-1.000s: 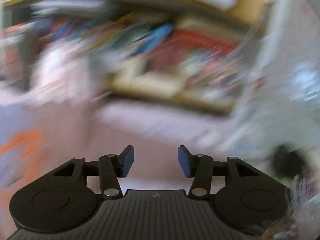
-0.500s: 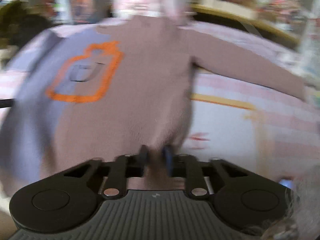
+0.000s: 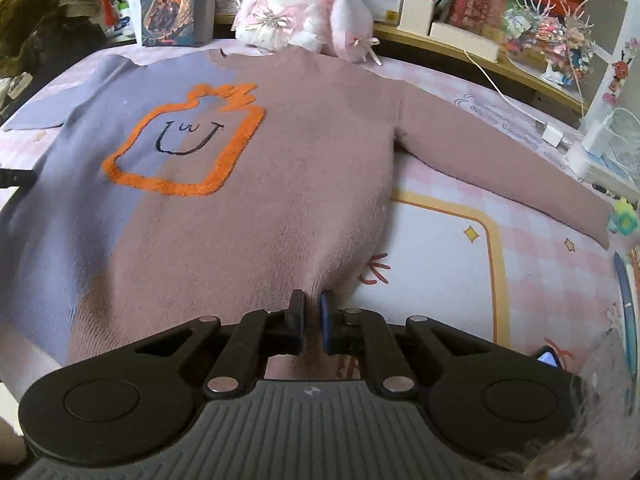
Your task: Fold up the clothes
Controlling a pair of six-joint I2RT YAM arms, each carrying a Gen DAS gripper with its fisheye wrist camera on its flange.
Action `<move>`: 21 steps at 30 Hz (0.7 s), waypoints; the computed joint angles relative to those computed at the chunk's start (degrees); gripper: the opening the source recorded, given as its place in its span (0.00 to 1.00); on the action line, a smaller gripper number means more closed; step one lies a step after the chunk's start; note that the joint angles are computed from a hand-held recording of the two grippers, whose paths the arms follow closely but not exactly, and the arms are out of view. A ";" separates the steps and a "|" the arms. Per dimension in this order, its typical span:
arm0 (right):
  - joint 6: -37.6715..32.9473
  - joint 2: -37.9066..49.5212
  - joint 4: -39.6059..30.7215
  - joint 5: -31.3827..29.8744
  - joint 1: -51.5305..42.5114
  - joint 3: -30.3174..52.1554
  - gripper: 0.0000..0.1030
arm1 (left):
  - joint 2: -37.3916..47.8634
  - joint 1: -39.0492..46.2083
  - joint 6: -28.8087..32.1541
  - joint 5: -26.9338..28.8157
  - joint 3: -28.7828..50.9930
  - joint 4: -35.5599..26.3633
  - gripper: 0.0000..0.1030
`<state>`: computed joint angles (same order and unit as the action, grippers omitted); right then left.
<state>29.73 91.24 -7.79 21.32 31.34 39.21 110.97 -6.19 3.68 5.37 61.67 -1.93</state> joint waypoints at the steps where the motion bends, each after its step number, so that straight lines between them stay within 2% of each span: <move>1: 0.47 0.70 -0.06 0.66 0.33 0.48 0.07 | 0.03 0.53 0.00 0.45 0.22 -0.43 0.07; 2: 0.85 1.40 0.07 1.43 0.79 0.91 0.08 | 0.02 0.88 0.10 0.72 0.44 -0.86 0.10; 5: 1.65 2.73 1.25 2.36 1.68 1.38 0.08 | -0.27 2.06 -0.18 2.61 1.19 -2.67 0.10; 11: 3.20 2.82 2.96 2.30 1.38 0.57 0.09 | -2.33 7.48 -2.28 8.82 0.65 -1.82 0.10; 15: 4.74 5.70 -0.16 6.16 3.95 3.63 0.09 | 0.24 11.73 -6.80 12.50 5.24 -2.27 0.12; 19: 7.73 7.55 -3.39 6.66 5.48 6.77 0.09 | 4.46 13.18 -6.42 16.06 11.35 -3.75 0.25; 21: 9.64 9.15 -4.99 7.84 6.75 8.84 0.09 | 7.51 13.14 -5.15 16.91 15.82 -5.03 0.26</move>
<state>39.36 100.40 -12.79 29.16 38.09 48.05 118.49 6.95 -1.46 22.28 77.50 -6.96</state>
